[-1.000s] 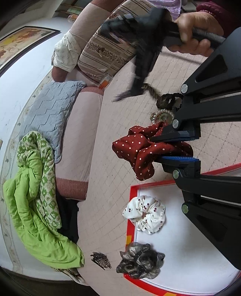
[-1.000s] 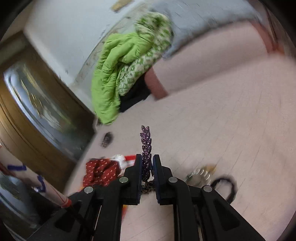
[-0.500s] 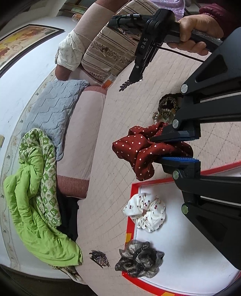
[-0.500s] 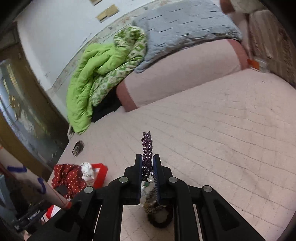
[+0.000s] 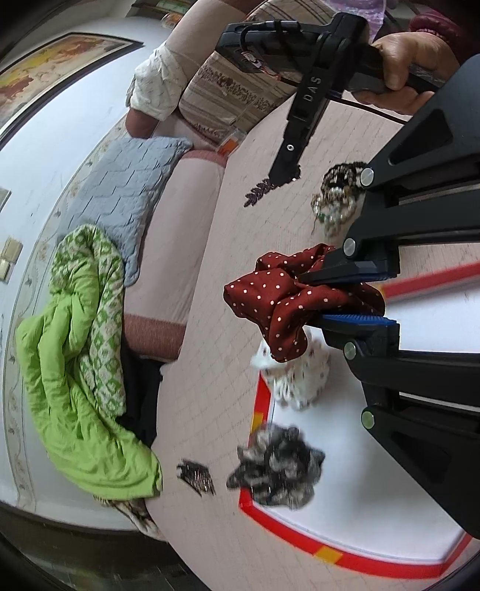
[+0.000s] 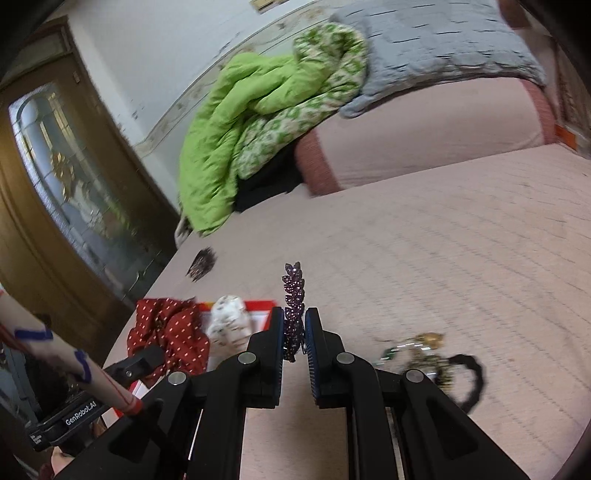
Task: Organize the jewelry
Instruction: 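Carry the red scrunchie and purple strand toward the box with both tools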
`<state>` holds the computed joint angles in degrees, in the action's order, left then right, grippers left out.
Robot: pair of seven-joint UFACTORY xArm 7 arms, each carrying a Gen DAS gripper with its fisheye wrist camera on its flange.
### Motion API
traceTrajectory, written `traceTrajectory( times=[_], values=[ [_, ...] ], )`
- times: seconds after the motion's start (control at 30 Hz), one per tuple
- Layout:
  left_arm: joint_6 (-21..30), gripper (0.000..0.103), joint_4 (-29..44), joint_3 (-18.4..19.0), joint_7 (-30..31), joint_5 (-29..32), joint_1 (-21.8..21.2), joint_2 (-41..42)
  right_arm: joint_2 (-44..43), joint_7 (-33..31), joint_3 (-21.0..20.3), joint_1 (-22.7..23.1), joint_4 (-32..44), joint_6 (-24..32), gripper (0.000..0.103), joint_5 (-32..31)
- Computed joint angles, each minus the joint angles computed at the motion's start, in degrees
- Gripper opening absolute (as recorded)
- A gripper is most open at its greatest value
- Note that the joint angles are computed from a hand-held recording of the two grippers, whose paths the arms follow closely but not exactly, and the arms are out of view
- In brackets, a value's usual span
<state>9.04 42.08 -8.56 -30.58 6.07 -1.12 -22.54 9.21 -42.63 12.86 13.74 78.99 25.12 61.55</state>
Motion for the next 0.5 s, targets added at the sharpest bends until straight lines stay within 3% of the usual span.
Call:
traceTrajectory(
  times=[0.5],
  values=[
    [2.4,0.012,-5.5,3.5,1.6,-1.0,4.0,-5.9,4.3,0.1,4.6,5.4,2.5,-0.5,0.013,-5.4]
  ],
)
